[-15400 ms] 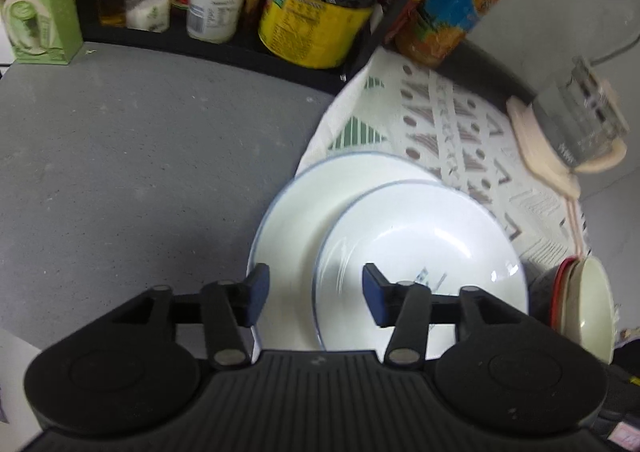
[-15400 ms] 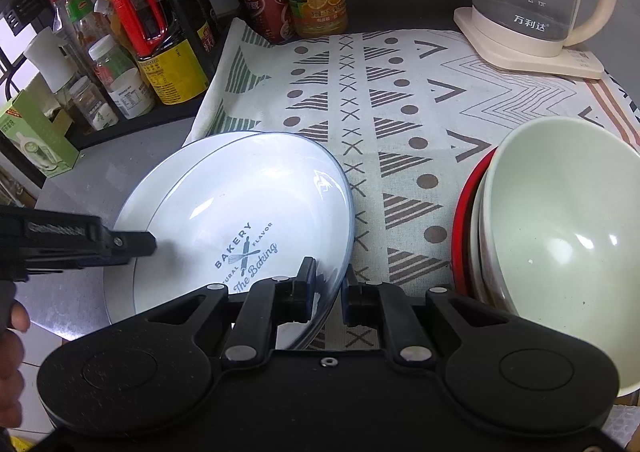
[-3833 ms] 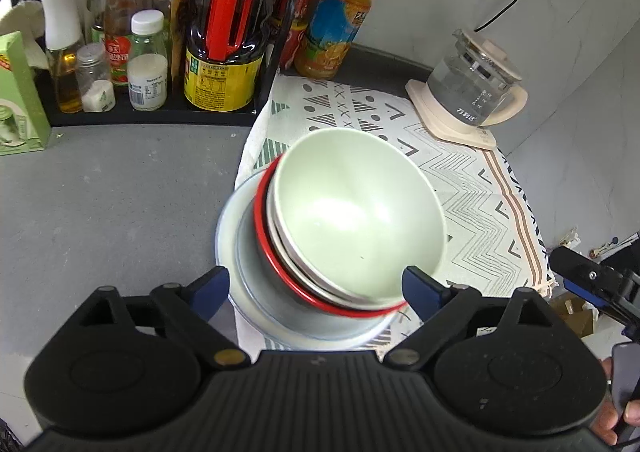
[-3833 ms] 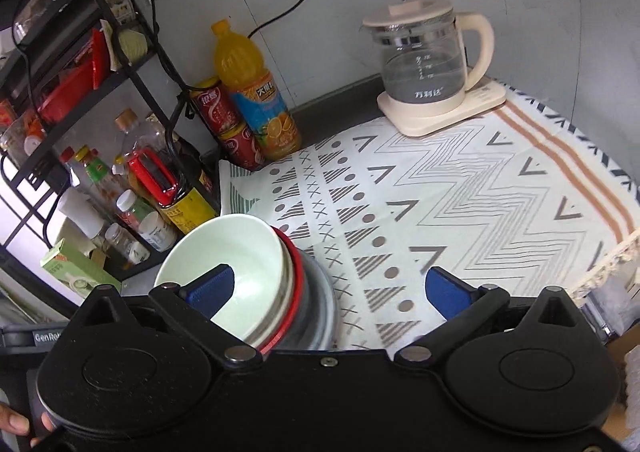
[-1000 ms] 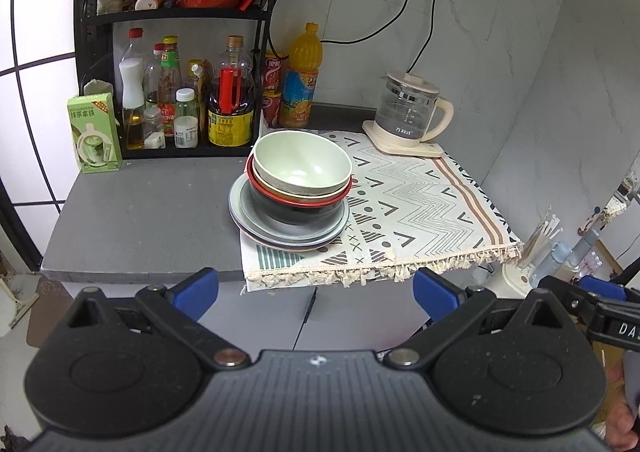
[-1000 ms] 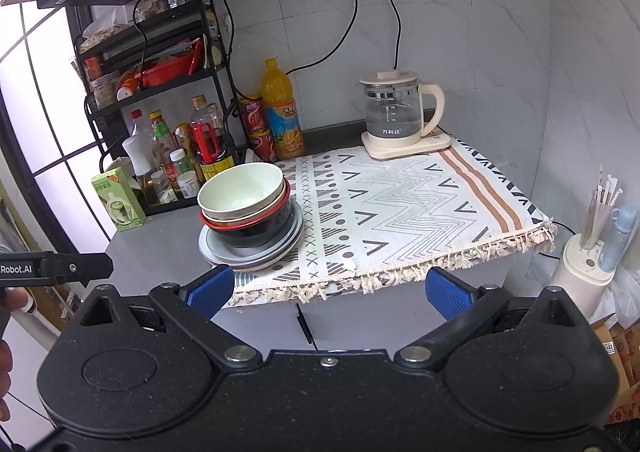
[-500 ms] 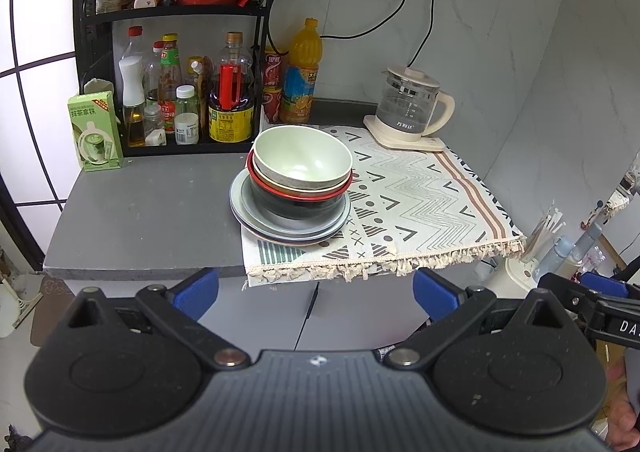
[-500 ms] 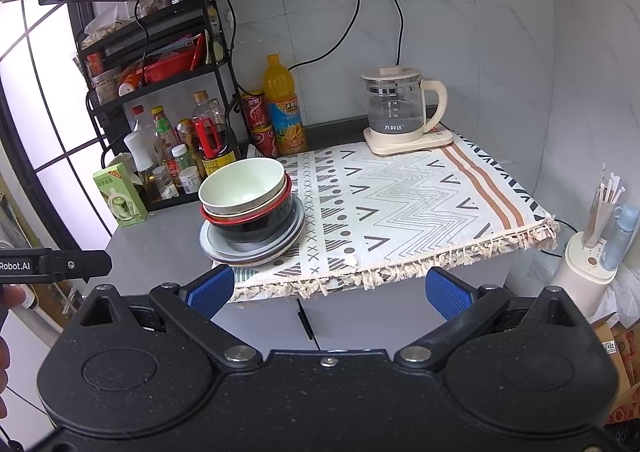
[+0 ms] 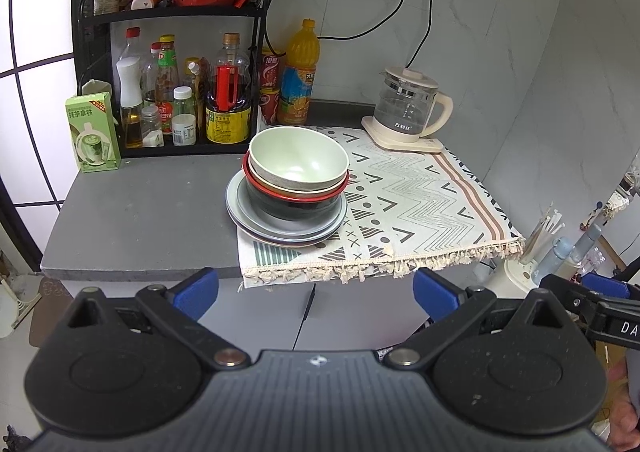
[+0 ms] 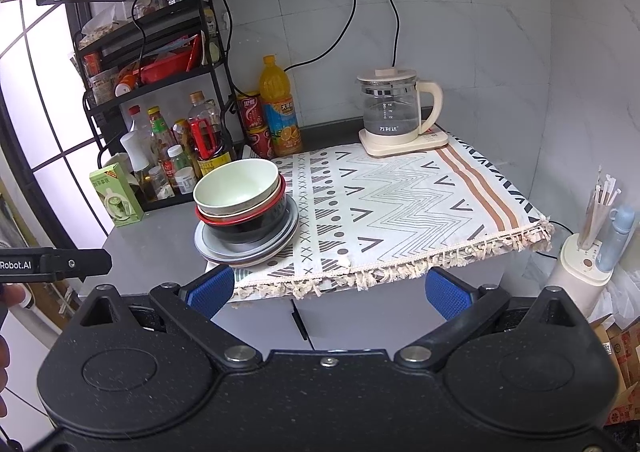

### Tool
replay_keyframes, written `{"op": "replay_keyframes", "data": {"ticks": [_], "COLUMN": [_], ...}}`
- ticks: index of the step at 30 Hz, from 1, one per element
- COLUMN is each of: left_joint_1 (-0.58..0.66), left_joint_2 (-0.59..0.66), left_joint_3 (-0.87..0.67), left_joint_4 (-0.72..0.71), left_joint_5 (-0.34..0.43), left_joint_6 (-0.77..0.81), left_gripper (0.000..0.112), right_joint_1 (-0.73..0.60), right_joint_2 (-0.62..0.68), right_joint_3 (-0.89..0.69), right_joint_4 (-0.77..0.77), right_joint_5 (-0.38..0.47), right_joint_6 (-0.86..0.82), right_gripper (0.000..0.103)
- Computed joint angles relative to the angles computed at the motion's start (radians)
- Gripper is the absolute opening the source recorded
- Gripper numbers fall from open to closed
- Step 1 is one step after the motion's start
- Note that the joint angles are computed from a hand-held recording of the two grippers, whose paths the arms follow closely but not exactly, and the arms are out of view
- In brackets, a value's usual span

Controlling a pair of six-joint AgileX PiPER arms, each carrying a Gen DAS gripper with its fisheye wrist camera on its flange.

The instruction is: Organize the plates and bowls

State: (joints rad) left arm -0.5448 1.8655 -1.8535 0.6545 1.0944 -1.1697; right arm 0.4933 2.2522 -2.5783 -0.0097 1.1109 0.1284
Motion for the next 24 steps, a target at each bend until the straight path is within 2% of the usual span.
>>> {"op": "replay_keyframes", "data": {"ticks": [10, 24], "left_joint_1": [0.0, 0.0], "left_joint_2": [0.008, 0.016], "left_joint_3": [-0.01, -0.014], "left_joint_4": [-0.004, -0.015], "left_joint_5": [0.016, 0.025], "left_joint_6": [0.003, 0.008], "left_gripper": [0.102, 0.102], "right_joint_1": [0.0, -0.006], "right_joint_2": [0.057, 0.059], "right_joint_3": [-0.117, -0.113], "right_joint_4": [-0.003, -0.006], "right_joint_5": [0.073, 0.081], "right_joint_6": [-0.01, -0.007], "right_gripper": [0.103, 0.103]}}
